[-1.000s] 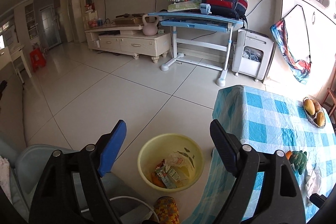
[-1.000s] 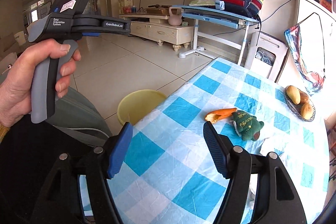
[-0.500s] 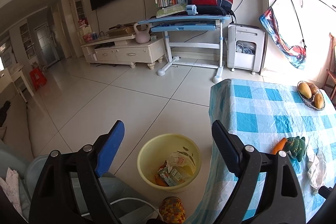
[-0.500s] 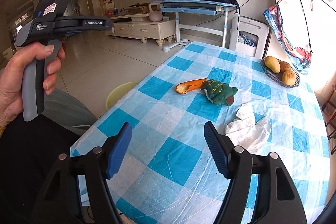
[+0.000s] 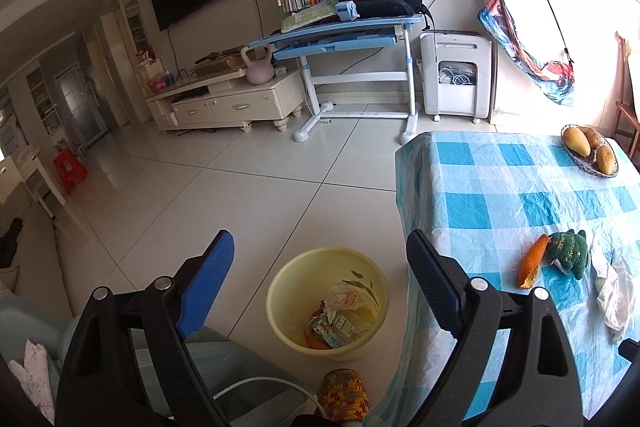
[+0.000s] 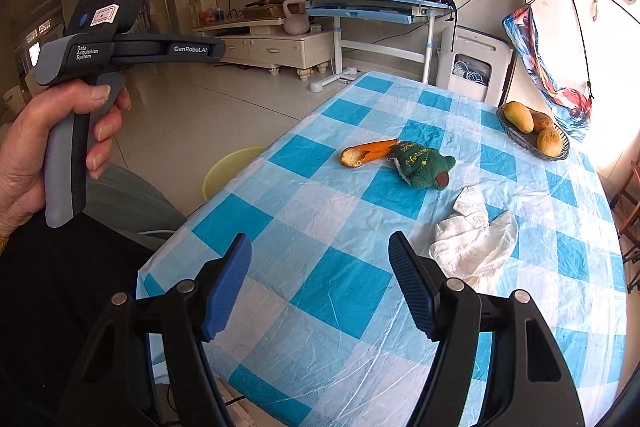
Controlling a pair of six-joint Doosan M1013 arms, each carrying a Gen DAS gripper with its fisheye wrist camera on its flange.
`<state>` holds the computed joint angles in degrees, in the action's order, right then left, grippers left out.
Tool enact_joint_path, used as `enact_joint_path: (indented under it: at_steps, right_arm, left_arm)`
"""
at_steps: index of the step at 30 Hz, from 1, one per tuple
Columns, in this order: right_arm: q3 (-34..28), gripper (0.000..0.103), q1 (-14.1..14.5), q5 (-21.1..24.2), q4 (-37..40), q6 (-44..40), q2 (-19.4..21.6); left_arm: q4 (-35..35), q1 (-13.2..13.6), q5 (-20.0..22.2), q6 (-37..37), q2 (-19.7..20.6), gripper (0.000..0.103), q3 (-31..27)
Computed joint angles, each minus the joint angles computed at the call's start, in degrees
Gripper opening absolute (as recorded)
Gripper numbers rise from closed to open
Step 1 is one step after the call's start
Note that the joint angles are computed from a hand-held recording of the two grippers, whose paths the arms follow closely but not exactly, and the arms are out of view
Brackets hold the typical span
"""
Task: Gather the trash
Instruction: 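Move both open tools back over the table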
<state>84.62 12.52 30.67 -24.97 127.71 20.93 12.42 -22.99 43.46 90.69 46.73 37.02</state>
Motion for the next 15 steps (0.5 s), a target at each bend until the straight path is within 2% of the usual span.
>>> enact_joint_path:
  at_steps: [7, 15]
  right_arm:
    - [-0.3, 0.069, 1.2, 1.3, -0.7, -0.5, 0.3]
    - [-0.2, 0.070, 1.9, 1.1, -4.5, 3.4, -0.1]
  left_arm:
    - [-1.4, 0.3, 1.0, 3.0, -0.4, 0.088, 1.1]
    - [-2.8, 0.5, 1.6, 4.4, -0.7, 0.089, 2.0]
